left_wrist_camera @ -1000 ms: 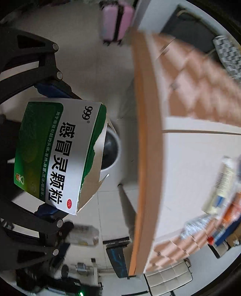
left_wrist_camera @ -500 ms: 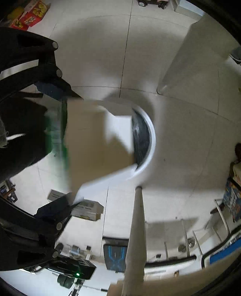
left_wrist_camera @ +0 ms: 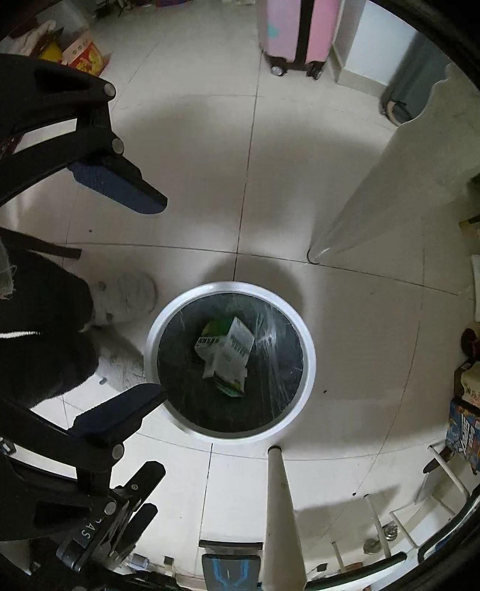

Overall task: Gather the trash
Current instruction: 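Carry both boxes to the white bin and open both grippers to drop them, then grasp the white-blue medicine box with the left gripper while the right grasps the silver blister pack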

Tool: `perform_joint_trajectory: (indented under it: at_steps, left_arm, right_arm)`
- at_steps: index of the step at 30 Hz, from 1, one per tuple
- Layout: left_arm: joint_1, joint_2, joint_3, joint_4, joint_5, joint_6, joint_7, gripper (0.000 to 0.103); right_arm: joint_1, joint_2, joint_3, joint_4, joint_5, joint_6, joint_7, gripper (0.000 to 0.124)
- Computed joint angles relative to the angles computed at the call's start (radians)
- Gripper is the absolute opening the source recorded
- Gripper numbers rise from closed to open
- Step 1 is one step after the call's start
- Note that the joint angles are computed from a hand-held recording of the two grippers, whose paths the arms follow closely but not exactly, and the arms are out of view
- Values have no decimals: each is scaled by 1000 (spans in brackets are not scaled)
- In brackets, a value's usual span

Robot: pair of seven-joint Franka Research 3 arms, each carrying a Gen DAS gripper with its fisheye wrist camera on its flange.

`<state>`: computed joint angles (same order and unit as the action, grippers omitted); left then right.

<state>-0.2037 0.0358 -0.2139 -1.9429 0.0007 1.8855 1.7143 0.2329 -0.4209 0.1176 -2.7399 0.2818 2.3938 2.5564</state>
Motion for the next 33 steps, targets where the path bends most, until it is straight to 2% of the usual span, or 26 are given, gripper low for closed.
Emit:
perform_joint_trajectory:
  at_steps: [9, 14, 19, 26, 29, 33]
  left_arm:
    - [-1, -65, 6, 46, 2, -64, 30, 94]
    - [2, -116, 17, 91, -15, -135, 59, 94]
    - [9, -150, 31, 191, -40, -248, 91, 94]
    - [21, -138, 43, 436, -73, -432, 94, 94]
    - [21, -98, 33, 547, -71, -473, 64, 94]
    - [0, 3, 3, 713, -41, -491, -26, 94]
  right_arm:
    - [-26, -110, 27, 113, -109, -265, 58, 100]
    - [-30, -173, 40, 202, -129, -413, 84, 100]
    - [-32, -205, 58, 350, -144, -577, 112, 100]
    - [-48, -192, 82, 633, -157, -797, 165, 101]
    - [-69, -171, 83, 761, -171, -862, 203, 101]
    - [-115, -146, 46, 898, -210, -921, 206, 101]
